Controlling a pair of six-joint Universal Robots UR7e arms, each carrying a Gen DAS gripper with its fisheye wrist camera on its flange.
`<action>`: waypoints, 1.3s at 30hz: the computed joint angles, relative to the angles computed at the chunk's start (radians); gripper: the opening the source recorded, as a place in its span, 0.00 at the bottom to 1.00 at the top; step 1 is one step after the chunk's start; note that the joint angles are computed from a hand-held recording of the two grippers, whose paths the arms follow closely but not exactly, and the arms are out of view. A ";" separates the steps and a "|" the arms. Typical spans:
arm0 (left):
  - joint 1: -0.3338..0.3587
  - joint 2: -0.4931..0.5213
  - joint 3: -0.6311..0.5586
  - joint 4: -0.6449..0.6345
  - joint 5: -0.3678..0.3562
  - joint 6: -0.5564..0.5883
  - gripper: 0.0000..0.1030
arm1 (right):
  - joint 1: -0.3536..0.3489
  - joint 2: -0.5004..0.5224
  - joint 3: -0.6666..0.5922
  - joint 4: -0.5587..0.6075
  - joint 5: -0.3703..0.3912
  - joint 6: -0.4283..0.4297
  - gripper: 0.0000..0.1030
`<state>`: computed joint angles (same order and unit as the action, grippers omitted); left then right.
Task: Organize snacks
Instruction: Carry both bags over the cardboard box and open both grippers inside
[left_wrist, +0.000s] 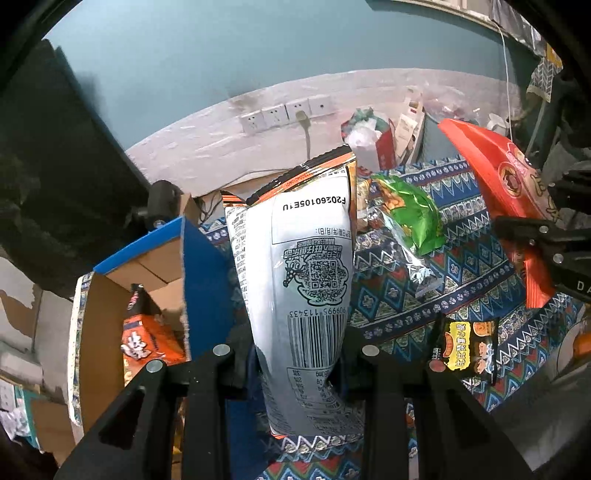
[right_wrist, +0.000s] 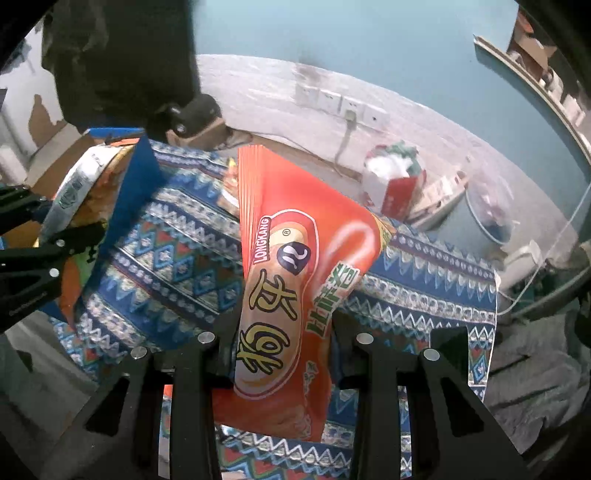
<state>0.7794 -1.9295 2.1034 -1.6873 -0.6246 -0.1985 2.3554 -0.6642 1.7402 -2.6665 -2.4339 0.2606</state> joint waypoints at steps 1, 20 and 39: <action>-0.001 -0.006 -0.004 0.005 0.002 -0.002 0.31 | 0.004 0.004 -0.008 -0.003 0.004 -0.006 0.32; 0.041 -0.081 -0.066 0.011 0.064 0.011 0.31 | 0.033 0.155 -0.244 0.005 0.099 -0.103 0.32; 0.187 -0.109 -0.171 -0.078 0.116 0.070 0.31 | 0.044 0.376 -0.590 0.118 0.211 -0.180 0.32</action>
<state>0.9666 -2.0388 1.9325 -1.7658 -0.5090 -0.1280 2.3990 -0.2884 1.1497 -2.5490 -2.2230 0.0802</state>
